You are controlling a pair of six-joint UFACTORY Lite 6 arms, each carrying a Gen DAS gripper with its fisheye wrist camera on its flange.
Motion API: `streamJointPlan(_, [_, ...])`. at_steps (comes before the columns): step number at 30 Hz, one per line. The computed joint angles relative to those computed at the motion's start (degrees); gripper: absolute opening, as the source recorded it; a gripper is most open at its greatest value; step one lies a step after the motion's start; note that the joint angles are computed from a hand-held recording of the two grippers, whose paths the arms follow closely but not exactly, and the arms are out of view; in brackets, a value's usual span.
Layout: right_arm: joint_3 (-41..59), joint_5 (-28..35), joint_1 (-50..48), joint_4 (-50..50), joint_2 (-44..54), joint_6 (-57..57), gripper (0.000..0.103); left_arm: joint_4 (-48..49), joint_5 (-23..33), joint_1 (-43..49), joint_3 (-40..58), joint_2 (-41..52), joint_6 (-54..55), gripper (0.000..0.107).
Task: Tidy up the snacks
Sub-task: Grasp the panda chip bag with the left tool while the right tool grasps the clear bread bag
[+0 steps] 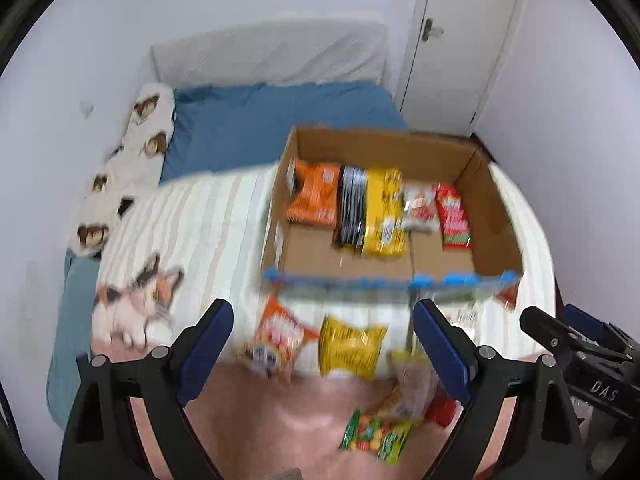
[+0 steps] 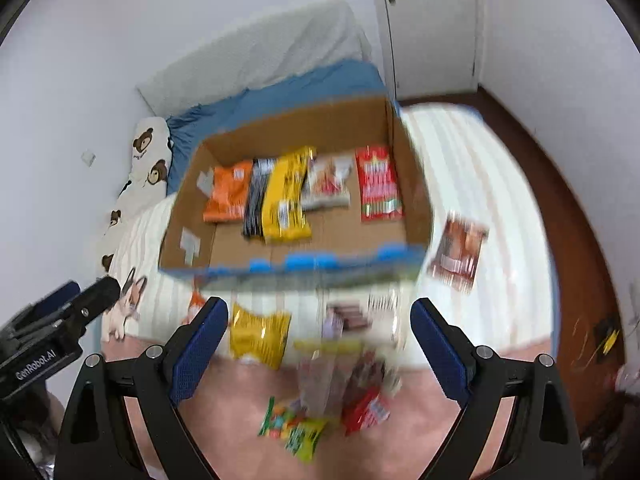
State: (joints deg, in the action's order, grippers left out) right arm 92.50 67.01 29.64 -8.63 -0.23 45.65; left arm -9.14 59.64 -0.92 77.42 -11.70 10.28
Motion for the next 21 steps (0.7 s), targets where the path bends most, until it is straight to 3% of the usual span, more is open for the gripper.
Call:
streamJointPlan(5, [-23.1,-10.1,0.5,9.2,-8.0,1.0,0.095,4.9,-3.1,1.2,-17.1,-5.9,-4.2,0.092])
streamJointPlan(10, [-34.8,-20.4,-0.5,19.3,-5.0,-5.3,0.094,10.3,-8.3,3.5,-26.4,-4.6,-7.7,0.092])
streamJointPlan(15, [-37.1,-25.9,-1.4,27.1,3.5,-15.0,0.087,17.0,-12.4,4.2,-26.0,2.9,-9.1,0.092])
streamJointPlan(19, [-36.2,-26.7,-1.5,30.4,9.6,-18.7,0.066,17.7,-13.6,2.2,-19.3,14.3,-4.3,0.092])
streamJointPlan(21, [-36.7,-27.3,-1.7,31.7,11.0,-19.6,0.060,18.1,-14.5,0.6,-16.4,19.1,-2.1,0.092])
